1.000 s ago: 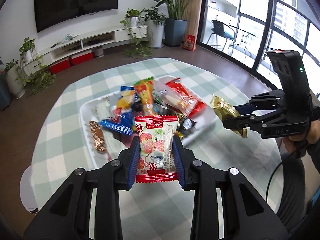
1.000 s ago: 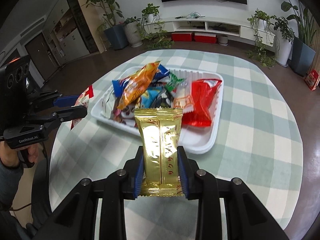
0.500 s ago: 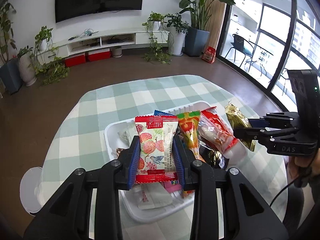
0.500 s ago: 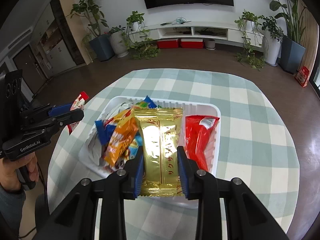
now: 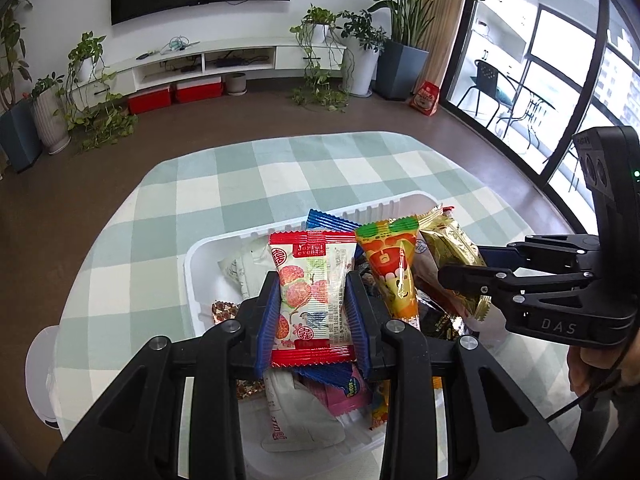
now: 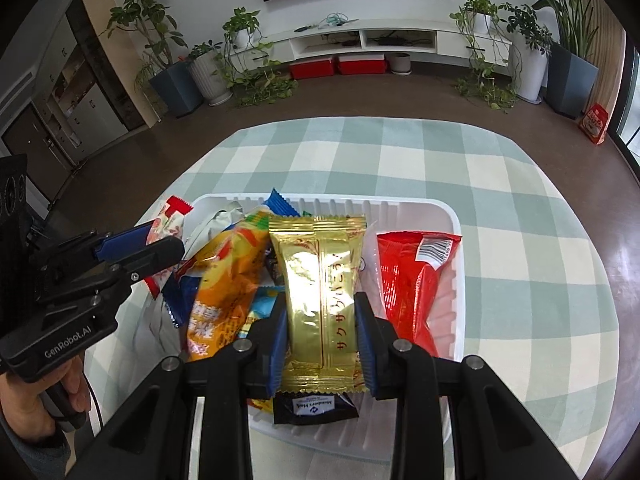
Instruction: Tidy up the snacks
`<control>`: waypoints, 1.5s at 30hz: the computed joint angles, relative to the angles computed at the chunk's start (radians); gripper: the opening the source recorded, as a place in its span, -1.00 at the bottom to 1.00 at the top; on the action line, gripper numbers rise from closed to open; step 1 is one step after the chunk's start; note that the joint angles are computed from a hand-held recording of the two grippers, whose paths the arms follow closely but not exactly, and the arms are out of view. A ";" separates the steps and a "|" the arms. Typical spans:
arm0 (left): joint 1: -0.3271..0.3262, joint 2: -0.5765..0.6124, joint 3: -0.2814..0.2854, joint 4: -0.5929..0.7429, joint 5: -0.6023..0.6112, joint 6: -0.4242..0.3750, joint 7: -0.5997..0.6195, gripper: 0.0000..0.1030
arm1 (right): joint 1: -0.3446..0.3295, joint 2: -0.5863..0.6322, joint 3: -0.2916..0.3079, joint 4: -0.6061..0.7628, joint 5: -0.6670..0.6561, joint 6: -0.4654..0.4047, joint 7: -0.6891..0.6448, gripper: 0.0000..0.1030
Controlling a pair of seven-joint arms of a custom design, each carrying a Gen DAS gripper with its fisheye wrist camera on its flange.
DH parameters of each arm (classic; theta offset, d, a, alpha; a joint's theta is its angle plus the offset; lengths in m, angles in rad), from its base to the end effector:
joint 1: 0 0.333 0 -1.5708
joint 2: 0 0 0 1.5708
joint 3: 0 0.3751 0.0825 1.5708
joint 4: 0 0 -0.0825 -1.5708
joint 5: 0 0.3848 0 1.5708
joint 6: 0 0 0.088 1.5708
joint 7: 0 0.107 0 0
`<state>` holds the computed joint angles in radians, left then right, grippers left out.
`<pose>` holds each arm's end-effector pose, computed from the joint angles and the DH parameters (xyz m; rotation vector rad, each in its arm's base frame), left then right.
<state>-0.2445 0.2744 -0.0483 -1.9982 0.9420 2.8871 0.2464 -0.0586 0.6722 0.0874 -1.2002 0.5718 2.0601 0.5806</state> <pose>0.6060 -0.2293 0.4321 -1.9777 1.6353 -0.7630 0.7985 0.0296 0.4618 -2.3317 0.9908 -0.0020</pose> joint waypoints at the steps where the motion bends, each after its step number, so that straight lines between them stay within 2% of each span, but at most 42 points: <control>1: 0.004 0.008 -0.004 0.004 -0.010 0.000 0.011 -0.42 | 0.003 0.003 -0.001 0.002 -0.004 0.002 0.002 -0.35; 13: -0.010 0.048 0.012 0.028 -0.040 0.006 0.052 -0.36 | 0.023 0.009 -0.003 -0.013 -0.038 0.061 0.001 -0.35; 19: -0.020 0.057 0.016 0.036 -0.052 -0.009 0.062 -0.28 | 0.030 -0.008 -0.003 -0.049 -0.049 0.093 -0.026 -0.33; 22: -0.022 0.057 0.016 0.037 -0.050 -0.007 0.069 -0.15 | 0.032 -0.015 -0.003 -0.060 -0.050 0.100 -0.037 -0.32; 25: -0.028 0.055 0.022 0.036 -0.040 -0.007 0.057 -0.14 | 0.032 -0.016 -0.004 -0.061 -0.050 0.100 -0.038 -0.32; 28: -0.028 0.050 0.025 0.029 -0.028 0.002 0.045 -0.13 | 0.032 -0.022 -0.004 -0.071 -0.049 0.108 -0.049 -0.21; 30: -0.030 0.046 0.025 0.026 -0.020 -0.002 0.038 -0.06 | 0.032 -0.035 -0.004 -0.091 -0.046 0.125 -0.061 -0.06; 36: -0.036 0.028 0.030 0.012 0.032 0.003 -0.018 -0.01 | 0.032 -0.060 -0.005 -0.125 -0.040 0.159 -0.088 0.07; 38: -0.040 0.018 0.031 0.008 0.058 -0.004 -0.044 0.13 | 0.029 -0.067 -0.005 -0.132 -0.034 0.166 -0.095 0.13; 42: -0.041 -0.005 0.021 -0.001 0.106 -0.025 -0.092 0.23 | 0.021 -0.080 -0.004 -0.147 -0.019 0.179 -0.109 0.23; 45: -0.044 -0.033 0.011 -0.012 0.163 -0.053 -0.152 0.44 | 0.010 -0.091 -0.001 -0.156 0.002 0.184 -0.121 0.36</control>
